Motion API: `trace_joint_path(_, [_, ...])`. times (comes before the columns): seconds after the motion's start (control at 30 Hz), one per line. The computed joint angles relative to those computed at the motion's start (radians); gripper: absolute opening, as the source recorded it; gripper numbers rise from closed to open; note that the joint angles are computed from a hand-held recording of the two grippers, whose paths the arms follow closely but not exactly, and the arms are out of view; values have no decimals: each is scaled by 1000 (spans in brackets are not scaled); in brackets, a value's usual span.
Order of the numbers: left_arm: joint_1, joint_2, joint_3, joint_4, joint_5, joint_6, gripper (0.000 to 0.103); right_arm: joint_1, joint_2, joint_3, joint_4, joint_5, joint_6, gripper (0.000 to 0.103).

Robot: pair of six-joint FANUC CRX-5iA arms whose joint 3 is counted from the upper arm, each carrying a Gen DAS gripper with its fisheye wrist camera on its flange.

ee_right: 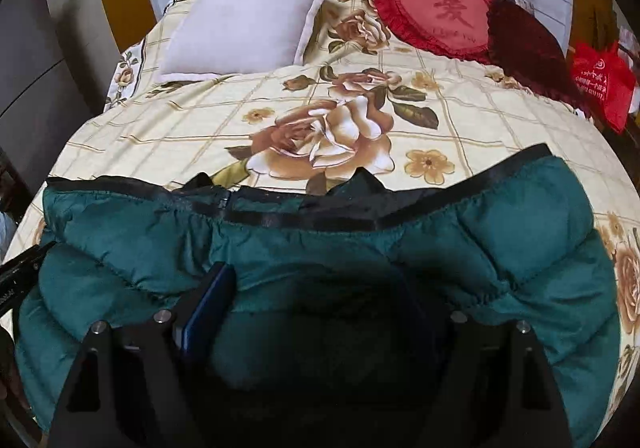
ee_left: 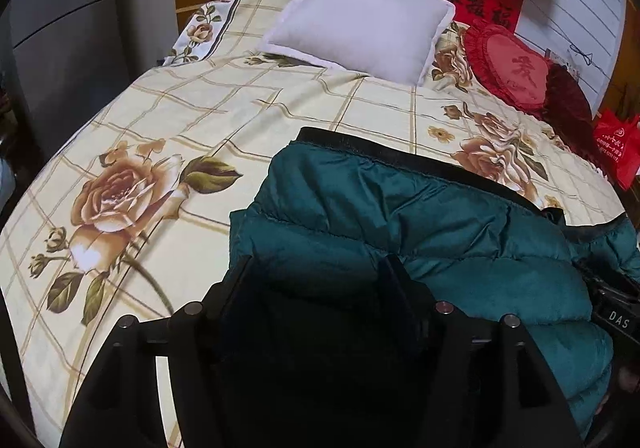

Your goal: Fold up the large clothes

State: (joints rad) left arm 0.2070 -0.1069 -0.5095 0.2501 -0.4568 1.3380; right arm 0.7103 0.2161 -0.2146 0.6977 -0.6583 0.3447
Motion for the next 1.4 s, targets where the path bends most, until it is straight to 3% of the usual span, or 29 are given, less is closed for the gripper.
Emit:
trace_joint_path(0.23, [-12, 9, 2, -32, 24, 24, 77, -8, 4, -15, 33, 22, -36, 85])
trace_joint_path(0.37, [-9, 13, -1, -17, 27, 10, 77, 1, -96, -109, 93, 74, -98, 85])
trace_joint_path(0.53, [-10, 15, 4, -33, 28, 26, 78, 8, -178, -173, 155, -1, -108, 85])
trace_joint_path(0.63, [-13, 19, 12, -57, 29, 47, 78, -2, -165, -173, 172, -63, -88, 85])
trace_joint_path(0.73, [-19, 27, 24, -77, 25, 64, 79, -31, -134, -167, 149, -43, -75, 85])
trace_joint_path(0.9, [-29, 43, 39, -107, 35, 102, 80, -51, -100, -185, 221, -14, -145, 89])
trace_joint_path(1.07, [-40, 48, 57, -166, 29, 150, 80, -44, -104, -165, 164, -32, -108, 90])
trace_joint_path(1.4, [-43, 46, 54, -165, 34, 152, 80, 52, -307, -316, 184, -21, -157, 90])
